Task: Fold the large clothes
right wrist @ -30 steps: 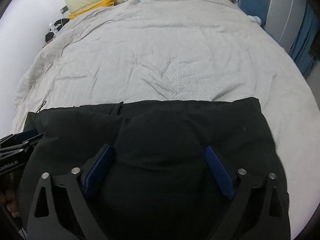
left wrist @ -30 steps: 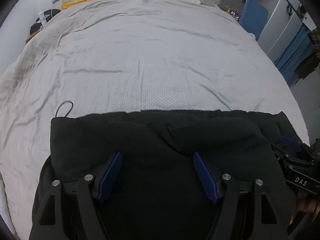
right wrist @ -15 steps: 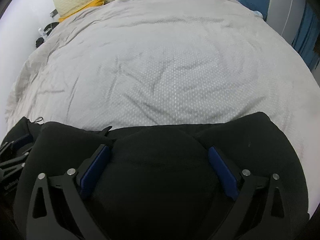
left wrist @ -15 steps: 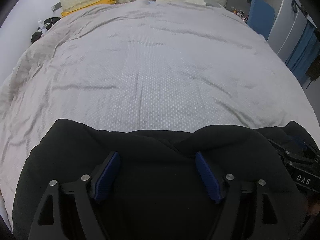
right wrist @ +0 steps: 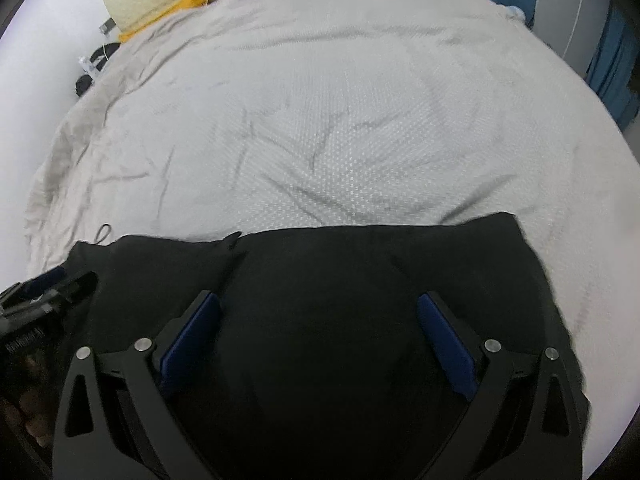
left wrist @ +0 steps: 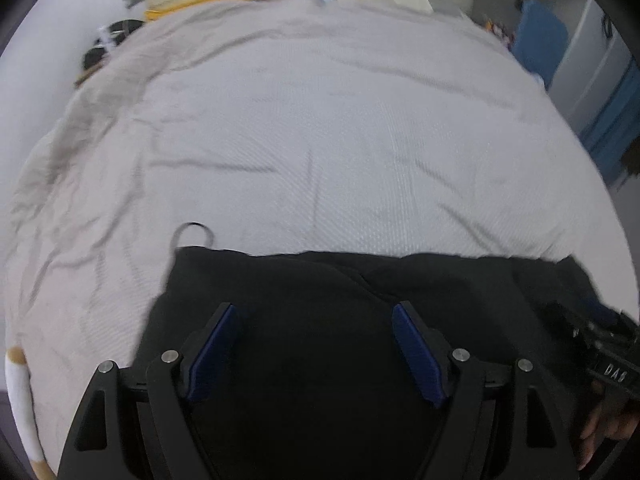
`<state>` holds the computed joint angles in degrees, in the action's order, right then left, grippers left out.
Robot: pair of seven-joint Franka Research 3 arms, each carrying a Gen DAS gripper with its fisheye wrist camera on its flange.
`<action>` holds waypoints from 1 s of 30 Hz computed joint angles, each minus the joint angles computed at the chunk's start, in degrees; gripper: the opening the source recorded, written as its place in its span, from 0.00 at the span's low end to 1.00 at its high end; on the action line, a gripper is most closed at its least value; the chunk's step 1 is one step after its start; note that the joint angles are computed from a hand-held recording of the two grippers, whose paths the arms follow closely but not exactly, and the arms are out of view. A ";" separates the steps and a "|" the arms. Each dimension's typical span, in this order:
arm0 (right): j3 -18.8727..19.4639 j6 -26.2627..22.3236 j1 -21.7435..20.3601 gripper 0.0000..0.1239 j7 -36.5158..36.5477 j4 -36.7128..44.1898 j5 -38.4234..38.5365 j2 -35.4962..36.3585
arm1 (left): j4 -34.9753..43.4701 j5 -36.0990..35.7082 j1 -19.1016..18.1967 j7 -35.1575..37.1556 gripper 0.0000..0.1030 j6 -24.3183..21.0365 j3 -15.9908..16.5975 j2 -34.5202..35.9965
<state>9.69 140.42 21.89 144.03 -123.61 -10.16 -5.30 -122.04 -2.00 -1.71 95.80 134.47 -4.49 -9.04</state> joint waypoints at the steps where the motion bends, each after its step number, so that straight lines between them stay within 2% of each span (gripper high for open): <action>1: 0.06 -0.20 0.15 0.80 0.02 -0.66 0.35 -1.68 | -0.12 -0.53 0.19 -0.33 0.76 -0.48 0.28 -1.47; 4: 0.99 -1.25 -0.11 0.80 0.00 -1.54 -0.09 -5.99 | -0.70 -3.54 0.02 0.22 0.76 -2.60 1.55 -6.41; 7: 2.73 -4.62 -0.66 0.80 -0.12 -0.54 -1.89 -9.27 | -1.60 -1.71 -0.06 -0.27 0.76 -4.14 1.69 -11.20; 20: 8.79 -12.24 -3.03 0.81 3.58 4.49 -1.23 -22.42 | 1.92 -2.75 -2.54 -2.04 0.76 -15.13 5.66 -27.79; 24: 11.67 -14.35 -4.39 0.82 4.83 6.74 -2.55 -26.45 | 4.13 -3.55 -2.88 -3.06 0.76 -18.26 7.61 -32.07; 30: 16.94 -20.94 -6.91 0.83 7.45 12.82 -4.34 -30.77 | 8.51 -3.20 -3.50 -2.05 0.76 -23.97 10.33 -37.34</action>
<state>26.63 119.47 14.97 151.49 -110.79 -14.49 -36.07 -113.53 -5.20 -5.21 93.75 110.50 5.84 -46.38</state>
